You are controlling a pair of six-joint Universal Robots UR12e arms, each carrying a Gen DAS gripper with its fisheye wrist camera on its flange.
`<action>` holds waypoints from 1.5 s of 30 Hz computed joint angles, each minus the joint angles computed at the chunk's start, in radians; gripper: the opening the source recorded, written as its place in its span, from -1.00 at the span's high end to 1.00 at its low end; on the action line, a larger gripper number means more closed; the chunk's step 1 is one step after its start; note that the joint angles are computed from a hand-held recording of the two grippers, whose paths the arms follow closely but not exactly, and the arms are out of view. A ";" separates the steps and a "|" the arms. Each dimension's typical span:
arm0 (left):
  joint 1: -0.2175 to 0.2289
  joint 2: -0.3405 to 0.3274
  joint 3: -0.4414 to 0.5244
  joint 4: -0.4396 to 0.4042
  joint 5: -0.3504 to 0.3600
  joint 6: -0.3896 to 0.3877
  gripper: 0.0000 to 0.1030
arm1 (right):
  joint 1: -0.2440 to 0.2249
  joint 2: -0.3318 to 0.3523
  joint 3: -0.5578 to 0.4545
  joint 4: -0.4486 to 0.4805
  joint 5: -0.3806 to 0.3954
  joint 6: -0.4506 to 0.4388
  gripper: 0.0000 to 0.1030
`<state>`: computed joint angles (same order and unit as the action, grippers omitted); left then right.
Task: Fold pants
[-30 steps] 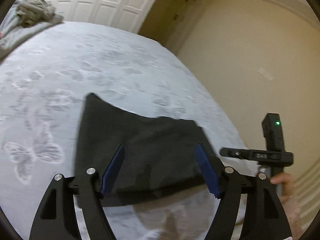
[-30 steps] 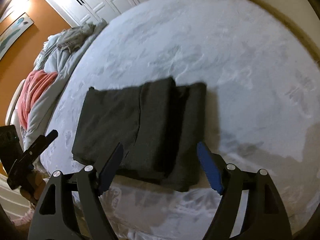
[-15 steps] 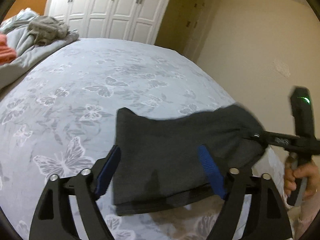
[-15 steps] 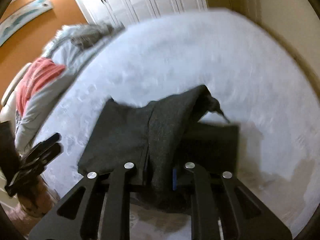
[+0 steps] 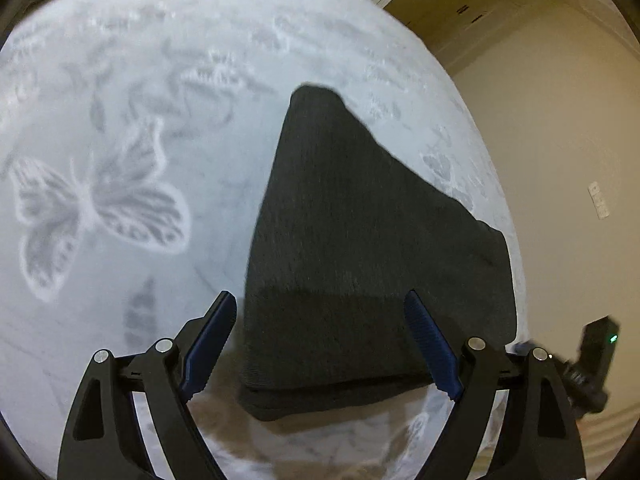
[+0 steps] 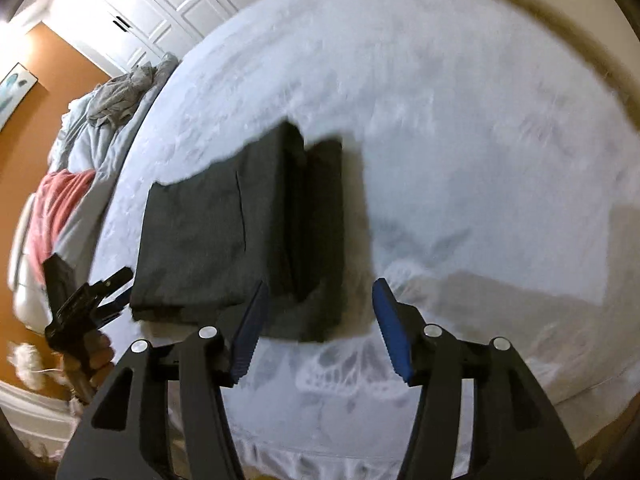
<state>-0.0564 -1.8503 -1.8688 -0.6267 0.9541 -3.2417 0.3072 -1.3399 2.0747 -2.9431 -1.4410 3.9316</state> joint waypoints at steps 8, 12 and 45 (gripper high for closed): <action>-0.018 0.003 -0.007 0.009 0.040 0.030 -0.62 | 0.140 0.086 -0.137 0.219 -0.301 -0.275 0.18; -0.021 0.004 -0.005 0.007 0.062 0.039 -0.62 | 0.120 0.055 -0.094 0.190 -0.325 -0.195 0.41; -0.035 -0.020 -0.019 0.113 0.046 0.039 0.36 | 0.054 0.086 -0.086 0.064 -0.130 0.005 -0.28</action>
